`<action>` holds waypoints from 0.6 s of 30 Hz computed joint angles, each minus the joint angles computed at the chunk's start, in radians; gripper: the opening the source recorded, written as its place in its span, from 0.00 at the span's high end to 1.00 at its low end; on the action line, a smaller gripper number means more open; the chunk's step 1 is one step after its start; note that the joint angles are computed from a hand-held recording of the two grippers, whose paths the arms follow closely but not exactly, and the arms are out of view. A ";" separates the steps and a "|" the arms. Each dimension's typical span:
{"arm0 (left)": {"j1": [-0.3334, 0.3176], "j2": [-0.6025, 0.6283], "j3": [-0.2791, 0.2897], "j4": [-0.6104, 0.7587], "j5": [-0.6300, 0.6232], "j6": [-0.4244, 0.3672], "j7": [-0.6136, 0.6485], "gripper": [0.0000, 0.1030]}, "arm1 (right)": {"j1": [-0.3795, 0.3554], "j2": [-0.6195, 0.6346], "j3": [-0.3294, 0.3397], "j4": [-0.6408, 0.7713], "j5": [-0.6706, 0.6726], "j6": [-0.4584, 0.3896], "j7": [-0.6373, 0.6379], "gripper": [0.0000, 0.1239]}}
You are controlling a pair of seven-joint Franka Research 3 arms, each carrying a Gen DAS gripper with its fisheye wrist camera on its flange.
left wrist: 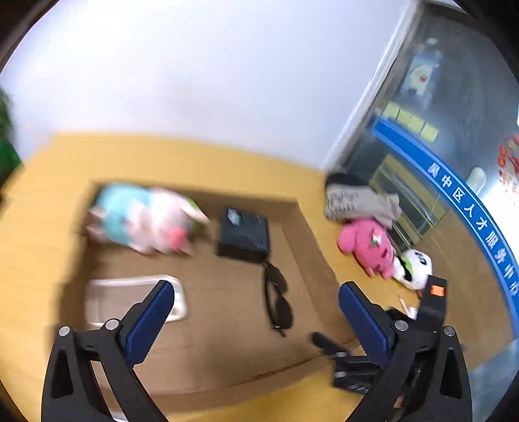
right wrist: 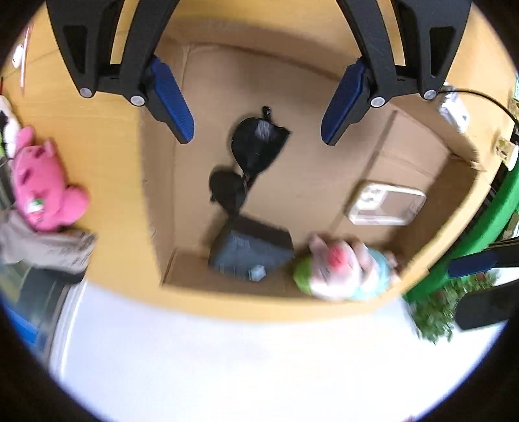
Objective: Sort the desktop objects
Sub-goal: 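Open the right gripper to drop the sunglasses into the box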
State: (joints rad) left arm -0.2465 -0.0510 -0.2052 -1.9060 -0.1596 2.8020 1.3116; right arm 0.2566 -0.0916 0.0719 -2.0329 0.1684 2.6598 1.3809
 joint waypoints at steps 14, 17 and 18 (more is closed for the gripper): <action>0.114 -0.431 -0.049 -0.468 0.564 -0.063 -0.443 0.00 | 0.050 -0.320 0.070 -0.297 0.079 0.144 0.030 0.33; 0.093 -0.440 -0.025 -0.504 0.543 -0.020 -0.441 0.00 | 0.046 -0.341 0.092 -0.317 0.049 0.146 0.060 0.33; 0.089 -0.442 -0.018 -0.515 0.538 -0.007 -0.437 0.00 | 0.056 -0.341 0.087 -0.319 0.053 0.145 0.058 0.33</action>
